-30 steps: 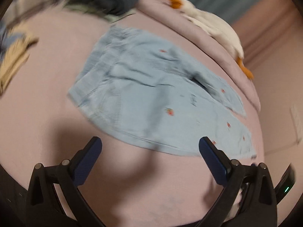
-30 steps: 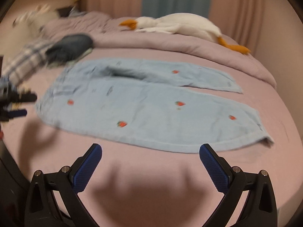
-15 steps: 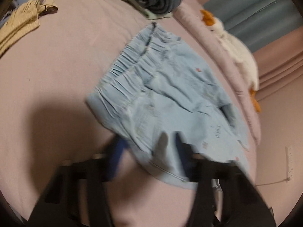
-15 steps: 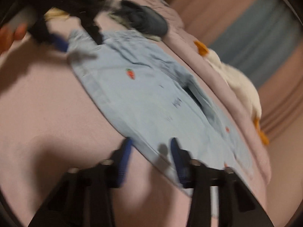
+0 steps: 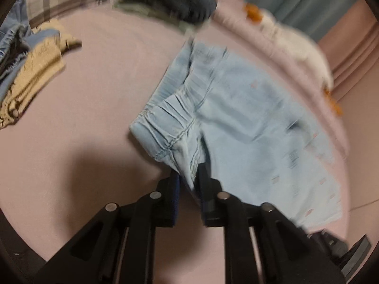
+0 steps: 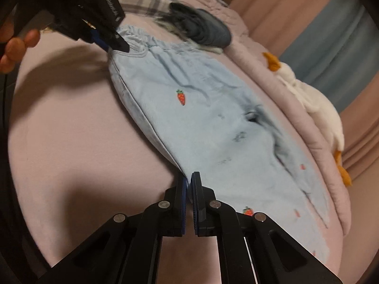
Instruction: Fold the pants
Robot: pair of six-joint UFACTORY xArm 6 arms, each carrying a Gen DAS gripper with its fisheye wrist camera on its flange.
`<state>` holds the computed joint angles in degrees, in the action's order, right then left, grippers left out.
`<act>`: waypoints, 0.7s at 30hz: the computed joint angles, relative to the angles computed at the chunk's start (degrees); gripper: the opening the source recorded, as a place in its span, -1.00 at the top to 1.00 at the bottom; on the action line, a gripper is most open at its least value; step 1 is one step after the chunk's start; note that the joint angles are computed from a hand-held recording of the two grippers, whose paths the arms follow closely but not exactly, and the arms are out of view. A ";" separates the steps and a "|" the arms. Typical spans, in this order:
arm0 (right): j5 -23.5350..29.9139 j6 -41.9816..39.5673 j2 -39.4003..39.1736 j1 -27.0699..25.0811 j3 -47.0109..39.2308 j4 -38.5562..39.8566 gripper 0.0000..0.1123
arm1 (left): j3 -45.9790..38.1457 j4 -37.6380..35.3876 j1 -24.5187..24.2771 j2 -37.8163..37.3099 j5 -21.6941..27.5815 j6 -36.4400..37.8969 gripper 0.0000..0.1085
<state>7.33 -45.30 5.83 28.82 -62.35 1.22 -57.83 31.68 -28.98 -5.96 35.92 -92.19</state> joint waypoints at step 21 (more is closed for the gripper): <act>31.35 6.20 8.16 -7.08 -21.20 12.70 0.34 | -11.86 -7.56 -2.78 9.97 6.12 38.91 -0.08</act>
